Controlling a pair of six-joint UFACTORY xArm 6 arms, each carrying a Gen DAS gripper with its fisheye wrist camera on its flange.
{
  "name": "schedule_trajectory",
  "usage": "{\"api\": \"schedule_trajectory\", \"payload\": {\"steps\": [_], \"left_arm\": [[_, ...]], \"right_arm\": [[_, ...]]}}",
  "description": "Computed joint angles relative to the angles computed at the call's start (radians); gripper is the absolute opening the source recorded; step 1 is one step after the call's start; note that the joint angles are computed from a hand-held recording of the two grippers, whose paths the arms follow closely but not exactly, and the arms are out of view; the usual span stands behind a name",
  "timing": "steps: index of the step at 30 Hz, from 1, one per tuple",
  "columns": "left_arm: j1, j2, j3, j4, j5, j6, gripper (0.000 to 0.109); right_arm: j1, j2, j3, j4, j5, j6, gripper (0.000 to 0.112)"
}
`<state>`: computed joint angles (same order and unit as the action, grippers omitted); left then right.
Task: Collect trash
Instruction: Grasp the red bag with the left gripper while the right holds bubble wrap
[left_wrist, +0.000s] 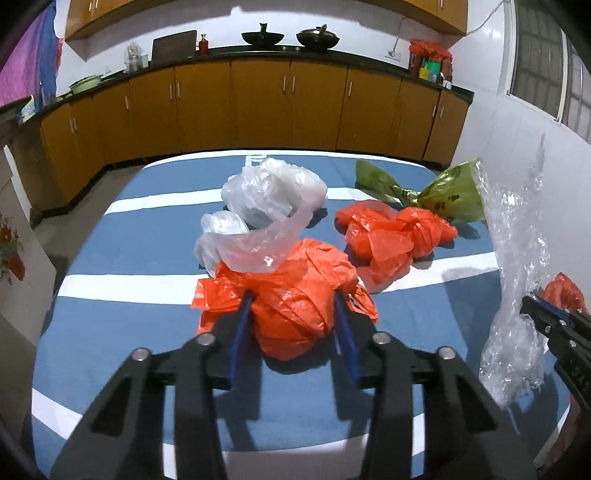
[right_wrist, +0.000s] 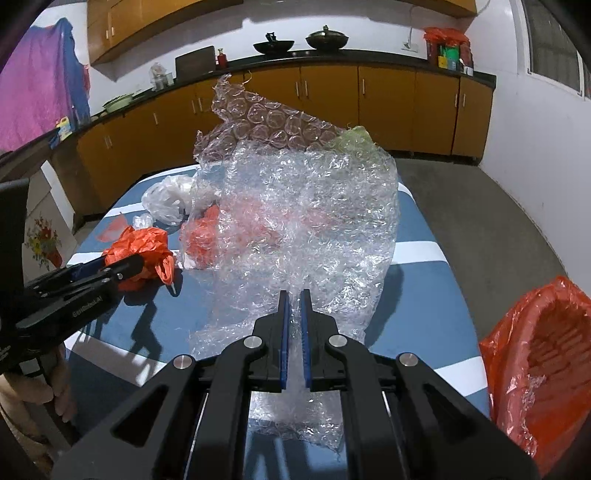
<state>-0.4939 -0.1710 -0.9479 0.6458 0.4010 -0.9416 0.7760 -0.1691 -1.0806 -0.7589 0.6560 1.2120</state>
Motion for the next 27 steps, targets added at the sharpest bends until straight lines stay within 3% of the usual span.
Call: {"api": "schedule_trajectory", "payload": {"steps": [5, 18, 27], "left_arm": [[-0.006, -0.008, 0.006, 0.023, -0.005, -0.012, 0.027], [-0.067, -0.106, 0.047, 0.039, -0.003, -0.041, 0.026], [-0.146, -0.131, 0.022, 0.033, -0.006, -0.046, 0.026]], "right_arm": [[0.001, -0.017, 0.020, -0.009, -0.005, 0.025, 0.007], [0.041, -0.101, 0.063, -0.077, 0.071, 0.108, 0.007], [0.087, -0.243, 0.139, -0.142, 0.210, 0.173, 0.007]]}}
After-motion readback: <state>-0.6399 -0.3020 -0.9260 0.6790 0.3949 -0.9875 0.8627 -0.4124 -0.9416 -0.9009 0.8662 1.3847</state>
